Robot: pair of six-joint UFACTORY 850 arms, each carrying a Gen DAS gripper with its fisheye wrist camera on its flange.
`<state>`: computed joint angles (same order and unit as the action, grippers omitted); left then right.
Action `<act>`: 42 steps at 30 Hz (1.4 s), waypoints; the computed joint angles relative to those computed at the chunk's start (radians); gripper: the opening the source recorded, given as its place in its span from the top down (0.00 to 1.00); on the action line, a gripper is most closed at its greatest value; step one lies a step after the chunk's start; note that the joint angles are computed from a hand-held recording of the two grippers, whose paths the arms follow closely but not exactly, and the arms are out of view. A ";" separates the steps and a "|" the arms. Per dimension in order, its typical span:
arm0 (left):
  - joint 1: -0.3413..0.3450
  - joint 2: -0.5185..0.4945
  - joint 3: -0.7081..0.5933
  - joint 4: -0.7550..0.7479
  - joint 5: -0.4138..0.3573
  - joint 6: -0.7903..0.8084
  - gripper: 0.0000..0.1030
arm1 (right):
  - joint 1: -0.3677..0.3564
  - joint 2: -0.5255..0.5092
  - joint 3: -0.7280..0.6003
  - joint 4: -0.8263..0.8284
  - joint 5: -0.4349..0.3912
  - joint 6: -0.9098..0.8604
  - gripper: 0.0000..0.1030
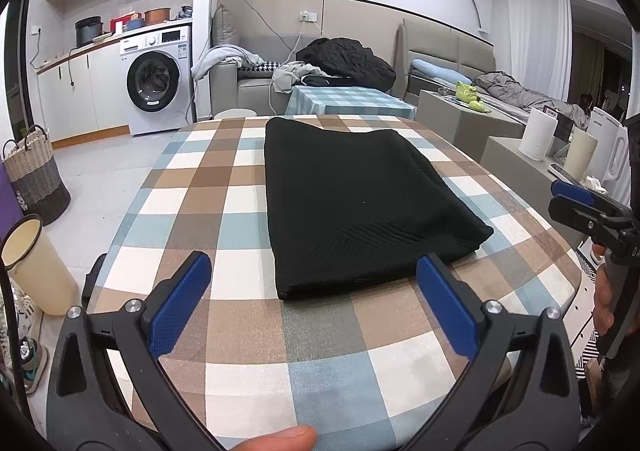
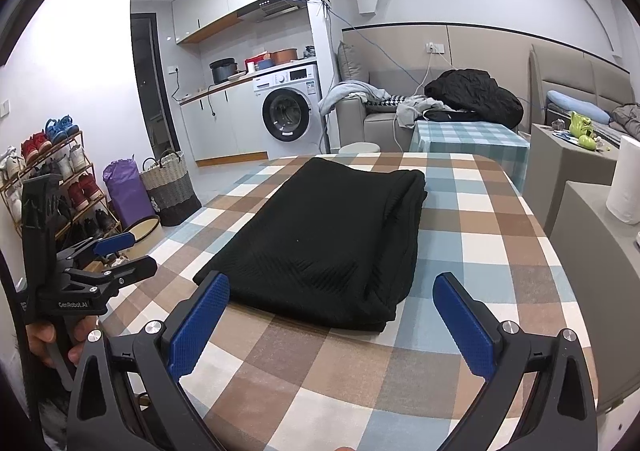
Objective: Fold small clothes
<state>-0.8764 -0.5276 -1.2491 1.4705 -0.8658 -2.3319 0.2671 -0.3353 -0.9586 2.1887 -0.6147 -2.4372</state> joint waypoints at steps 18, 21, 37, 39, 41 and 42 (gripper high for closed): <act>0.000 0.000 -0.001 0.000 0.004 0.002 0.01 | -0.004 0.003 0.002 0.010 -0.004 -0.003 0.00; -0.001 -0.001 -0.002 -0.003 0.002 0.005 0.01 | -0.005 0.005 0.005 0.017 -0.004 -0.007 0.00; -0.001 -0.002 -0.002 -0.003 0.002 0.006 0.01 | -0.005 0.008 0.004 0.013 -0.001 0.000 0.00; -0.002 -0.002 -0.002 -0.003 0.002 0.005 0.01 | -0.006 0.008 0.004 0.010 -0.003 0.001 0.00; -0.002 -0.002 -0.003 -0.005 0.002 0.006 0.01 | -0.004 0.008 0.005 0.015 -0.001 -0.004 0.00; -0.001 -0.002 -0.003 -0.004 0.003 0.007 0.01 | -0.005 0.007 0.004 0.011 -0.001 -0.001 0.00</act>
<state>-0.8778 -0.5293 -1.2519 1.4663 -0.8629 -2.3252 0.2619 -0.3281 -0.9548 2.1997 -0.6154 -2.4378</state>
